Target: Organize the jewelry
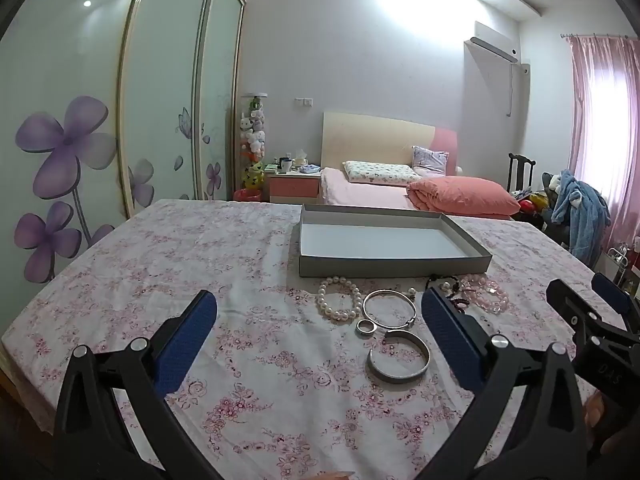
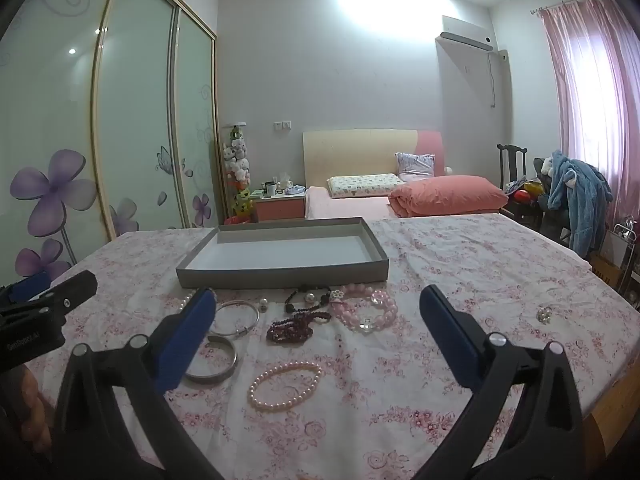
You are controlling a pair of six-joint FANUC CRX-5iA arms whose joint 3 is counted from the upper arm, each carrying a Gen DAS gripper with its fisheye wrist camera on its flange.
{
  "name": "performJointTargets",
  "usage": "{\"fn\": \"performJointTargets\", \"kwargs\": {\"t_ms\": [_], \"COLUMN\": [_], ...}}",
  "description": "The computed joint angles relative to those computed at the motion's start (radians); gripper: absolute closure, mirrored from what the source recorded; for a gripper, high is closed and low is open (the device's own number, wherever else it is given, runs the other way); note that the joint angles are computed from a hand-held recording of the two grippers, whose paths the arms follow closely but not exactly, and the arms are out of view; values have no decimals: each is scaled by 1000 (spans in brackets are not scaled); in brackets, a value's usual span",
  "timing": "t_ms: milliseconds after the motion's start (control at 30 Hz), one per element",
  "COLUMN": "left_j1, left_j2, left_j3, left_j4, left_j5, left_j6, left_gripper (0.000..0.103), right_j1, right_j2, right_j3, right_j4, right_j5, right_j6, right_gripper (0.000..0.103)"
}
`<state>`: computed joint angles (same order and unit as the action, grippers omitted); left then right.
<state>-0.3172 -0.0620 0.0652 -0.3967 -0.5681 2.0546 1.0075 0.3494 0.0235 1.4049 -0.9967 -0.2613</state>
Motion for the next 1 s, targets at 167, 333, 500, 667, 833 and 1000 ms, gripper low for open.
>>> {"fn": "performJointTargets", "kwargs": {"t_ms": [167, 333, 500, 667, 833, 1000], "left_j1": [-2, 5, 9, 6, 4, 3], "left_j2": [0, -3, -4, -3, -2, -1], "left_j3": [3, -1, -3, -1, 1, 3], "left_j4": [-6, 1, 11, 7, 3, 0], "left_j5": [-6, -1, 1, -2, -5, -8], "left_j6": [7, 3, -5, -1, 4, 7], "left_gripper": [2, 2, 2, 2, 2, 2], "right_j1": [0, 0, 0, 0, -1, 0], "right_j2": [-1, -1, -1, -1, -2, -2], "right_j3": [-1, -1, -1, -1, -2, -1], "right_j4": [1, 0, -1, -3, -4, -3], "right_j5": [0, 1, 2, 2, 3, 1], "right_j6": [-1, -2, -2, -2, -3, -2], "right_gripper": [4, 4, 4, 4, 4, 4]}}
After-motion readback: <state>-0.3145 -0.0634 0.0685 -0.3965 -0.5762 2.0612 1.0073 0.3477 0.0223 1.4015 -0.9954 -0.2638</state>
